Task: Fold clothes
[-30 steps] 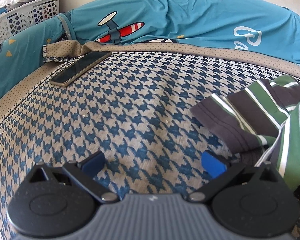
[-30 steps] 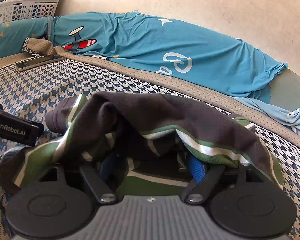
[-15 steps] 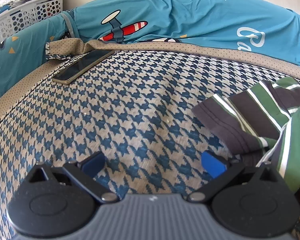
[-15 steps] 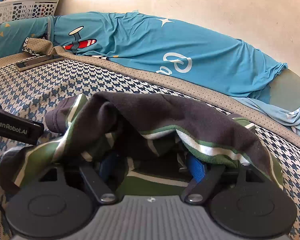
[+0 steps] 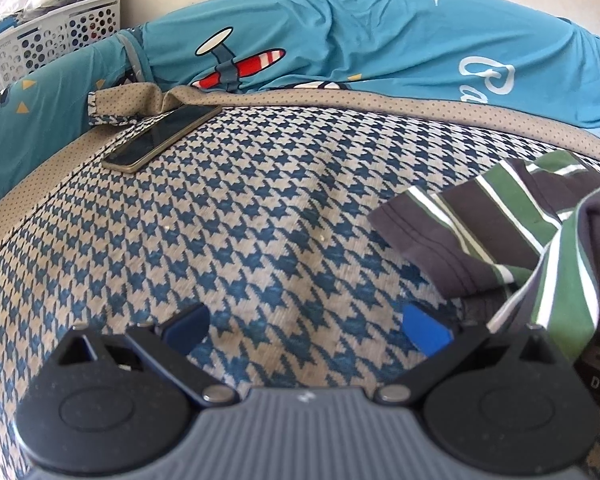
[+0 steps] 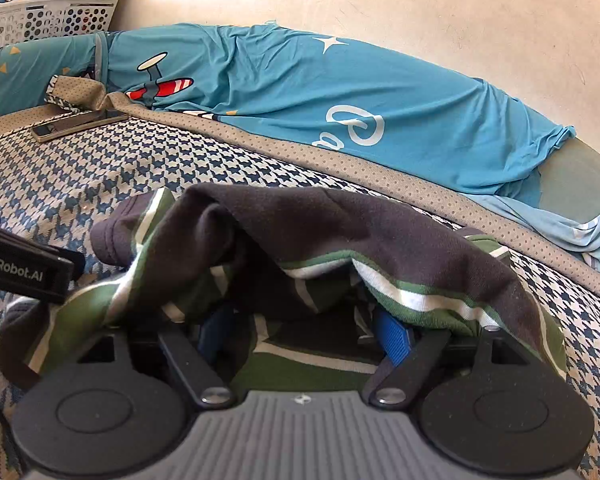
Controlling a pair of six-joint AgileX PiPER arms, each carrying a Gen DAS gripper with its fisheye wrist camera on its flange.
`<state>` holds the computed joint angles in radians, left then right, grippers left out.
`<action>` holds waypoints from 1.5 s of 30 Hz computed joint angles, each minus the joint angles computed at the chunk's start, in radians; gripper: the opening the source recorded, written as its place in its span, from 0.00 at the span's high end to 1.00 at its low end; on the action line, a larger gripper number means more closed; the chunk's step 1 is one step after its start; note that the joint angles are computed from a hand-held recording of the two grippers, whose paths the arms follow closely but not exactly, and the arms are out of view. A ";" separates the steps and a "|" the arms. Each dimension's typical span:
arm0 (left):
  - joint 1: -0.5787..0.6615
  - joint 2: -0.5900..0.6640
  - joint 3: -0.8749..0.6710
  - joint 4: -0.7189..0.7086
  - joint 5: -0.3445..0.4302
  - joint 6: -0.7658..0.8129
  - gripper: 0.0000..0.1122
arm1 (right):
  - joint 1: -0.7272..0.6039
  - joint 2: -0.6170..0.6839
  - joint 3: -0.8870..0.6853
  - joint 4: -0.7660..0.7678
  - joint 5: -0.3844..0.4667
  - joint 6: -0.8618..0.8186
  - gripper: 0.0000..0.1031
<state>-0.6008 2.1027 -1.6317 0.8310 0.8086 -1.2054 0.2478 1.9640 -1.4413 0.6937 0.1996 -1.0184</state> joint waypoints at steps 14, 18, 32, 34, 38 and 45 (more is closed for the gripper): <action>-0.045 -0.002 -0.028 0.005 0.022 0.061 0.08 | 0.002 -0.003 0.004 -0.011 -0.003 0.012 0.26; -0.025 0.008 -0.057 0.017 0.018 -0.008 0.08 | 0.002 -0.003 0.004 -0.013 -0.002 0.014 0.26; -0.023 0.064 -0.282 -0.273 0.013 0.584 0.08 | 0.002 -0.004 0.003 -0.020 -0.002 0.022 0.26; -0.015 0.098 -0.351 -0.342 0.028 0.699 0.08 | 0.002 -0.004 0.003 -0.026 -0.002 0.027 0.25; 0.005 0.147 -0.431 -0.405 0.032 0.754 0.08 | 0.002 -0.002 -0.001 -0.037 0.000 0.039 0.25; 0.025 0.189 -0.472 -0.420 0.050 0.711 0.08 | 0.002 0.000 -0.001 -0.044 -0.003 0.041 0.25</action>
<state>-0.5754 2.2918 -2.1042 0.4109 0.8586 -0.4943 0.2500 1.9637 -1.4428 0.6492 0.1965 -0.9778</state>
